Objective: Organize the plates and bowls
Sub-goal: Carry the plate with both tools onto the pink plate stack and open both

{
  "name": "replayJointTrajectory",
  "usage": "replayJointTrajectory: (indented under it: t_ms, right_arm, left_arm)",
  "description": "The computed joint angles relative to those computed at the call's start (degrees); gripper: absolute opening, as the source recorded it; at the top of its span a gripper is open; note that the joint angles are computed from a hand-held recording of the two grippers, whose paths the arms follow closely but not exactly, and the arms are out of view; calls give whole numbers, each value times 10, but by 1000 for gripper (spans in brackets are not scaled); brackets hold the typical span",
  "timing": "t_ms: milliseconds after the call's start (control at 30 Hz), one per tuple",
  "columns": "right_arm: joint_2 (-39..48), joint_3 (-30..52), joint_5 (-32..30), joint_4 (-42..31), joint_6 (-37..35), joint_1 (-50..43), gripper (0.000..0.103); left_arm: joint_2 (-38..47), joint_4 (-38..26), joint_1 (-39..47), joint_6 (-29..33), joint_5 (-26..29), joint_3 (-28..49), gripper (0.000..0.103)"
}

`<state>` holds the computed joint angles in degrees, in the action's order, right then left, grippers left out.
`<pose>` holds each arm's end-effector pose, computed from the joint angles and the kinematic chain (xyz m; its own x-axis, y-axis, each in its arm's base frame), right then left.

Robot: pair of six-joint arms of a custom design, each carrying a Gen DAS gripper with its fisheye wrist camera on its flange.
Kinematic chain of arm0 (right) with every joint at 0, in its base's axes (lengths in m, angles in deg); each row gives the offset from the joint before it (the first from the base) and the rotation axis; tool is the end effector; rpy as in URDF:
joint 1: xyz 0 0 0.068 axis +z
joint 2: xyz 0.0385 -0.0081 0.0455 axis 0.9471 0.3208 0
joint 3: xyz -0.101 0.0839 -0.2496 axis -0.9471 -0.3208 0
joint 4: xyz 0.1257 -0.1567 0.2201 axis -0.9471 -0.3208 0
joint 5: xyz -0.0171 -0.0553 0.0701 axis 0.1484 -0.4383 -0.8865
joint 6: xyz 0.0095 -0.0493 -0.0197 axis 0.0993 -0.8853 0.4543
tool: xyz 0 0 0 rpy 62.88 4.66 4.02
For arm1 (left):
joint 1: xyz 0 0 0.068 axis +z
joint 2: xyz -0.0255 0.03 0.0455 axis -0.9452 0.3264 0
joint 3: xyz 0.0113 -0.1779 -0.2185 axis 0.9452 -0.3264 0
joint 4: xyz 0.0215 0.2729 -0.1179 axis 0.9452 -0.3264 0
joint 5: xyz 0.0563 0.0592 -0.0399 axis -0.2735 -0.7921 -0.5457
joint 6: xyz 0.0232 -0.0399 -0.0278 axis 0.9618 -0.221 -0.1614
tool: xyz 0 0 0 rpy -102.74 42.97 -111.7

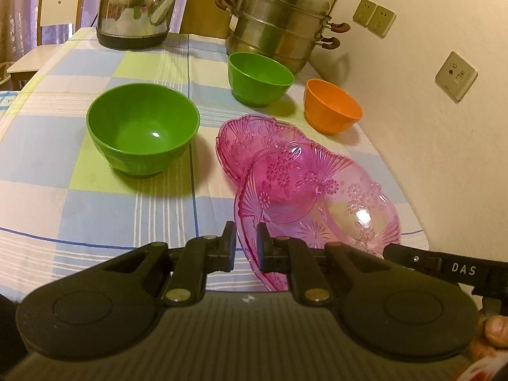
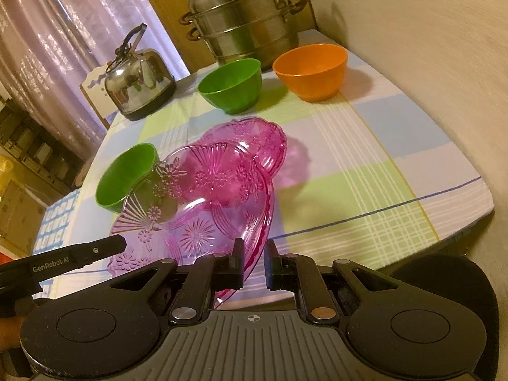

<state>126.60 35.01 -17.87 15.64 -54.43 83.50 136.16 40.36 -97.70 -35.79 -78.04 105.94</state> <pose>0.1689 0.0409 0.0755 -0.7843 0.2543 -0.5658 0.0432 0.9323 0.3591 0.2070 -0.1049 0.0699 -0.7855 -0.0892 -0.6123 0.1318 0.9427 -0.3065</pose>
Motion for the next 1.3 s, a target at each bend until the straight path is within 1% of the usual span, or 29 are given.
replayJointTrajectory:
  t_ms: [233,433,600,800,1000,1100,1300]
  right_arm:
    - [61,20,-8,40,-15,-21,12]
    - [148,59,-16,82,-43,-51,12]
    - [221,107,-22,106,-62,-63,12]
    - [331,188,-21,130,-90,-70,12]
    - [429,265,-5,138,-112,-67,12]
    - [463,291,1,142,-119,-64,12]
    - [501,313,10,152,-132,-64,12]
  left_arm:
    - [48,24,0,0,-1,25,11]
    - [107,36,6,0,4,74,11]
    - [151,31,17,2,-3,121,11]
    - [225,31,32,5,-10,187,11]
    - [289,29,34,12,-26,243,11]
    - [311,31,31,18,-40,260,11]
    - [340,30,33,24,-39,283,11]
